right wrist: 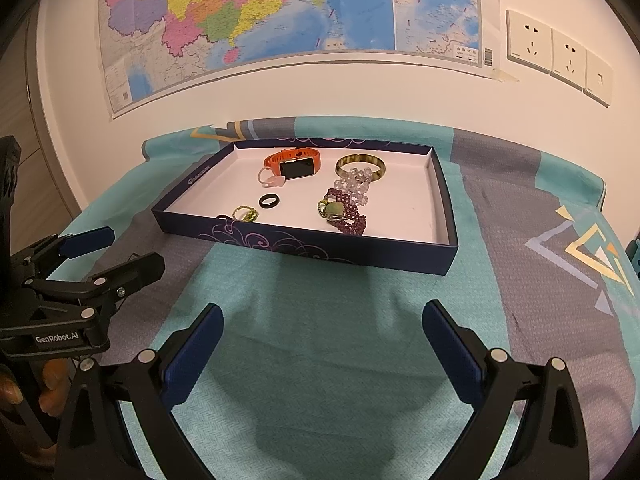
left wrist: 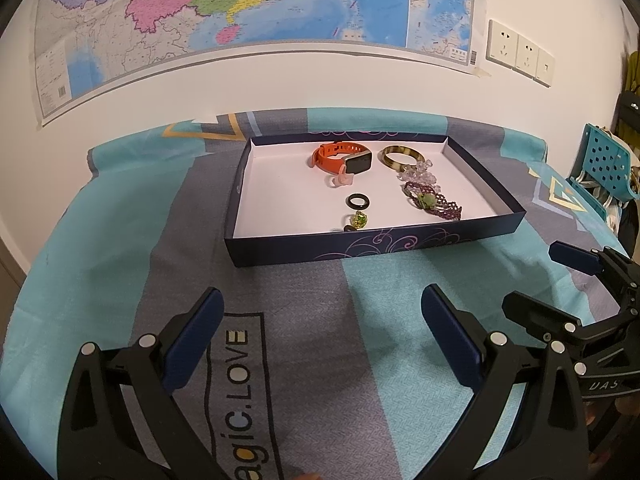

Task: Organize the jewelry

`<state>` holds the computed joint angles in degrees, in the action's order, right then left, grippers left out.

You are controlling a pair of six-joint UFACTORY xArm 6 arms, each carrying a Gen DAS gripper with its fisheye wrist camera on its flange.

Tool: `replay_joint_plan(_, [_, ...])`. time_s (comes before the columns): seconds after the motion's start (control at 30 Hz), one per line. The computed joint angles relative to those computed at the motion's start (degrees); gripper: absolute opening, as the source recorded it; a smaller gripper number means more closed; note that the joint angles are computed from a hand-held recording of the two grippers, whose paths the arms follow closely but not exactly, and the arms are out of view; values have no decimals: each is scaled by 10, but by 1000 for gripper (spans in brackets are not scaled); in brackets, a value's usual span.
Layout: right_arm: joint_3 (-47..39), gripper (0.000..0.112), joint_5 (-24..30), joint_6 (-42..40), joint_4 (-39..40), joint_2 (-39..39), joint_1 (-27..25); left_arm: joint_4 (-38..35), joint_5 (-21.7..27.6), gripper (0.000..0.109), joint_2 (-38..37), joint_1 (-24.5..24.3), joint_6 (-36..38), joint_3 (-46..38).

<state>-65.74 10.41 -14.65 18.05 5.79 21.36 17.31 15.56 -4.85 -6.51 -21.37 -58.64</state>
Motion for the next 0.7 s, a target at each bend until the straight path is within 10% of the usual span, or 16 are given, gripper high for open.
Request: replay_joint_plan(0.7, [0, 96, -3, -8, 9, 2, 0, 12, -35, 97, -4, 5, -1, 14])
